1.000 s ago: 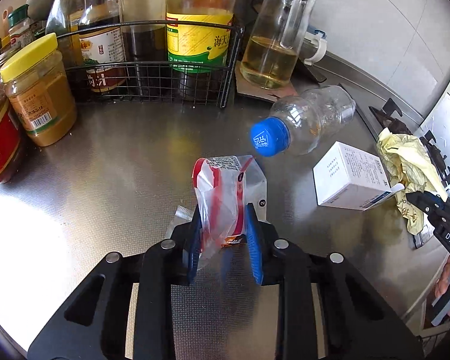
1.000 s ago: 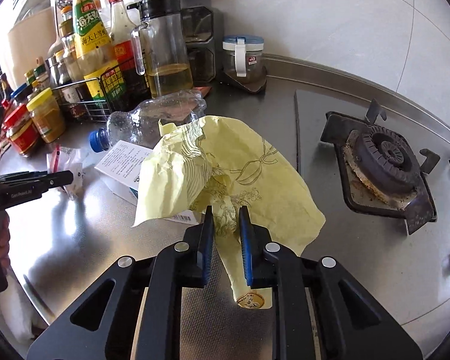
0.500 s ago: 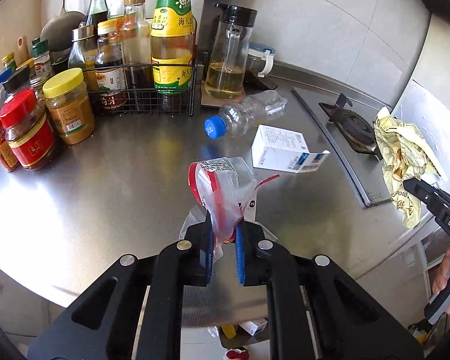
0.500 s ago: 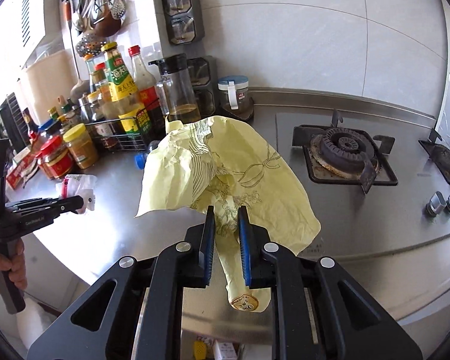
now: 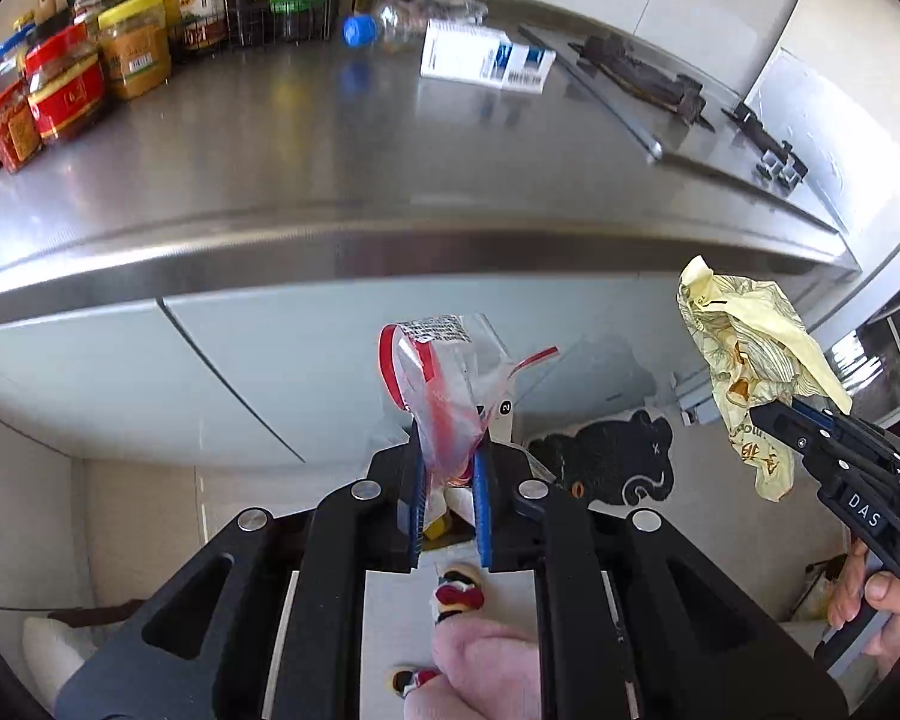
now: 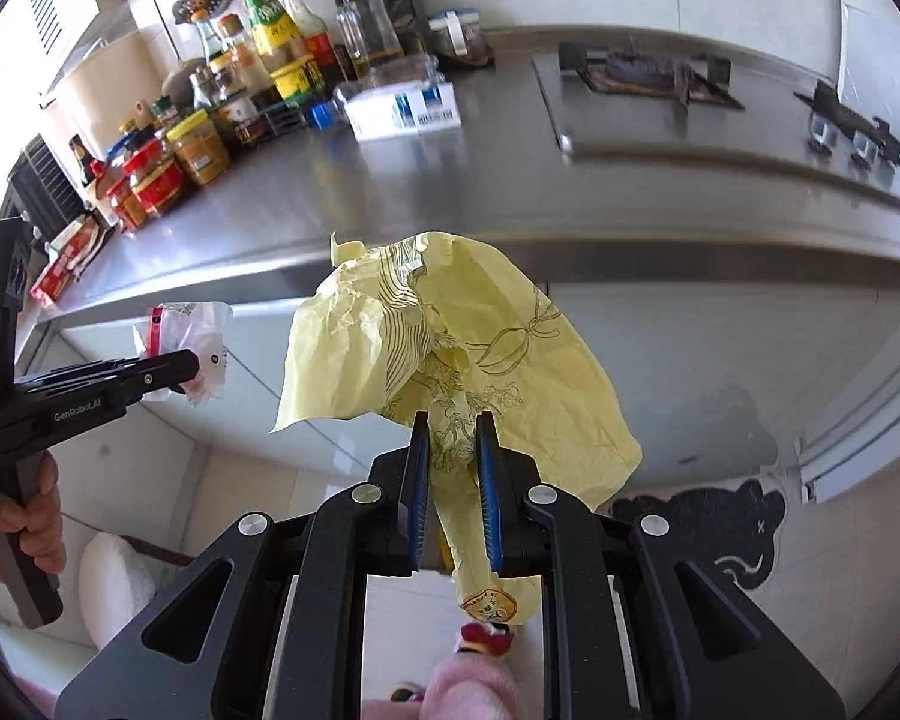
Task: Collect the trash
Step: 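Carry both items over the floor bin and open both grippers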
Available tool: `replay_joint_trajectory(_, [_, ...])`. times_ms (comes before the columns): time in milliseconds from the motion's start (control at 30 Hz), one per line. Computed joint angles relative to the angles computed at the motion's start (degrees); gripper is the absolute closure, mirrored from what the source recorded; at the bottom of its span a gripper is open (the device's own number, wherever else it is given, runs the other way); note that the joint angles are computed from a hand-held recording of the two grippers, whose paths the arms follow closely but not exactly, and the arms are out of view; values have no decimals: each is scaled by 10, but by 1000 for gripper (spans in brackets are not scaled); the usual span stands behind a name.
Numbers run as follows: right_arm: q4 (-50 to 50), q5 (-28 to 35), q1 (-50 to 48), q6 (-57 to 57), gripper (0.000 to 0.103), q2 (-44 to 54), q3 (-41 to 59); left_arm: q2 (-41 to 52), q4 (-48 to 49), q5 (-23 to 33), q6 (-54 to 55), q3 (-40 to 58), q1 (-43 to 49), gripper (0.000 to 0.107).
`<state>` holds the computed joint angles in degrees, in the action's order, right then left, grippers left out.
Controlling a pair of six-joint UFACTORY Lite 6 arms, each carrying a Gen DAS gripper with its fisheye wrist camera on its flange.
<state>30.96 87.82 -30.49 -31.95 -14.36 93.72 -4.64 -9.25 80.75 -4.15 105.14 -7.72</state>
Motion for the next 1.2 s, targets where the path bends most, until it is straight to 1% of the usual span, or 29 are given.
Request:
replay_joint_trajectory(133, [-27,-39,-22,-40,87,-73,-177,-91,7,-75,-15,-198,-41,95])
replay_joint_trajectory(233, [-52,-79,-6,-46,87,-103,-281,-123,3,-127,-33,-305,-69,95])
replay_joint_trajectory(367, [-61,-144,28,-36,87,-107,-384,-124,-1,-201,-48,-402,-103,95])
replay_joint_trajectory(500, [-49,-225,67,-10,87,-69,-448,-92,-23,-276,-33,-459,-107,95])
replay_joint_trajectory(633, [-23,-302,91,1,87,0,-482,-26,-42,-346,-10,-481,-107,95])
replay_joint_trajectory(833, [-4,-416,152,11,86,123,-489,79,-79,-412,28,-489,-81,95])
replay_joint_trajectory(900, [-5,-449,176,16,85,156,-485,114,-94,-421,42,-484,-68,95])
replay_joint_trajectory(933, [-3,-461,185,13,84,172,-481,142,-99,-417,45,-461,-63,95])
replay_joint_trajectory(1033, [0,-490,215,-7,84,213,-468,194,-127,-422,74,-439,-46,94])
replay_joint_trajectory(1133, [-2,-505,246,-20,84,241,-458,250,-149,-409,95,-398,-37,93])
replay_joint_trajectory(1200, [-5,-511,258,-25,83,260,-447,272,-150,-405,101,-380,-33,89])
